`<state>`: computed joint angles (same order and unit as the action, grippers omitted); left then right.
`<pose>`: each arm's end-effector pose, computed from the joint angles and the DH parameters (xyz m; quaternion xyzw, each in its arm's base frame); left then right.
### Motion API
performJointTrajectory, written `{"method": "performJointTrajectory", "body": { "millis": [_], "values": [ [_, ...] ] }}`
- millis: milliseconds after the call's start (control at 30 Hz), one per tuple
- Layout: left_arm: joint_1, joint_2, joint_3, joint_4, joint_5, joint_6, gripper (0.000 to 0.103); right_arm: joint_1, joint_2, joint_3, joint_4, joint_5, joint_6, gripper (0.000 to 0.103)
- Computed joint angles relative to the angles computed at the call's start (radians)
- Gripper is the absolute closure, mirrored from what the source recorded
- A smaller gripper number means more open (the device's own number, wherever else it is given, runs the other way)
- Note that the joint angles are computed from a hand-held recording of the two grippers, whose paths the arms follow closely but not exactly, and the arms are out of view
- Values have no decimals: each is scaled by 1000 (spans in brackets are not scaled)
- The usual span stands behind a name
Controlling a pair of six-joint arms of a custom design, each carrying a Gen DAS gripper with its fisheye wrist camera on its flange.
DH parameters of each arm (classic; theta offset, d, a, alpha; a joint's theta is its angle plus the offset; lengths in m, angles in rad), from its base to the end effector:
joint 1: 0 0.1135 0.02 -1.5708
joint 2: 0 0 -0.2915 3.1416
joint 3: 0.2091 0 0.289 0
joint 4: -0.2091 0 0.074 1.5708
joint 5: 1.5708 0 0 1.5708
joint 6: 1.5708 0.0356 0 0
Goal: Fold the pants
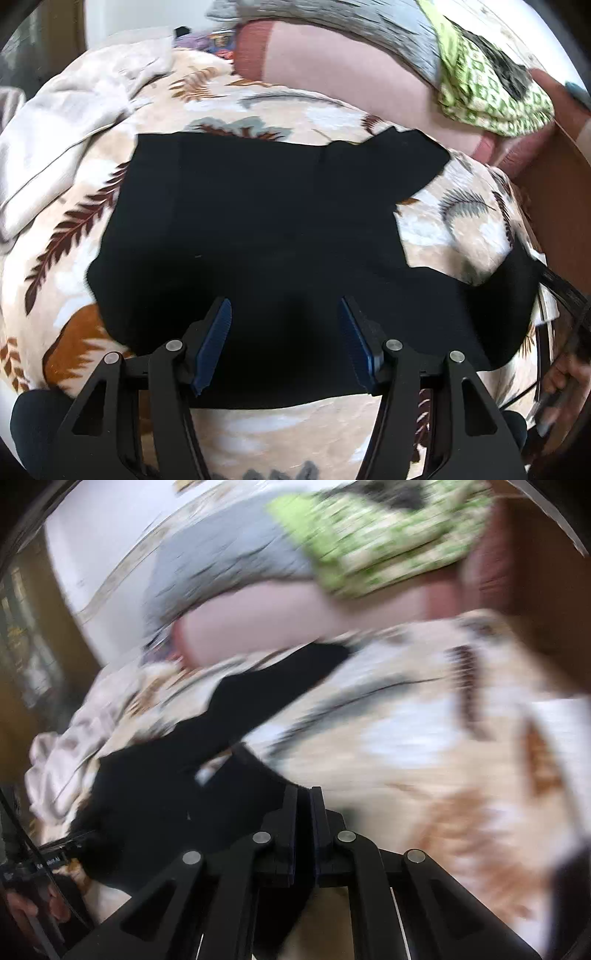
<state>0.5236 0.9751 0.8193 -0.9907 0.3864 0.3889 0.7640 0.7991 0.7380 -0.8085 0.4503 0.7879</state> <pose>0.1705 0.0829 0.2727 -0.0242 0.9599 -0.0775 0.2682 0.1342 0.1071 0.2840 0.0876 0.9145 0.0848 0.3858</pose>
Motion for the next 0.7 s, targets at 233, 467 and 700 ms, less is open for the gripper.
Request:
{"method": "performJointTrajectory", "body": {
  "millis": [233, 467, 700],
  "values": [
    [82, 14, -63, 15, -20, 55, 44, -130, -102, -62, -356, 34, 91, 98],
    [39, -9, -89, 22, -38, 100, 36, -119, -33, -45, -321, 44, 12, 68],
    [20, 156, 82, 33, 38, 164, 23, -188, 200, 123, 94, -193, -331, 36]
  ]
}}
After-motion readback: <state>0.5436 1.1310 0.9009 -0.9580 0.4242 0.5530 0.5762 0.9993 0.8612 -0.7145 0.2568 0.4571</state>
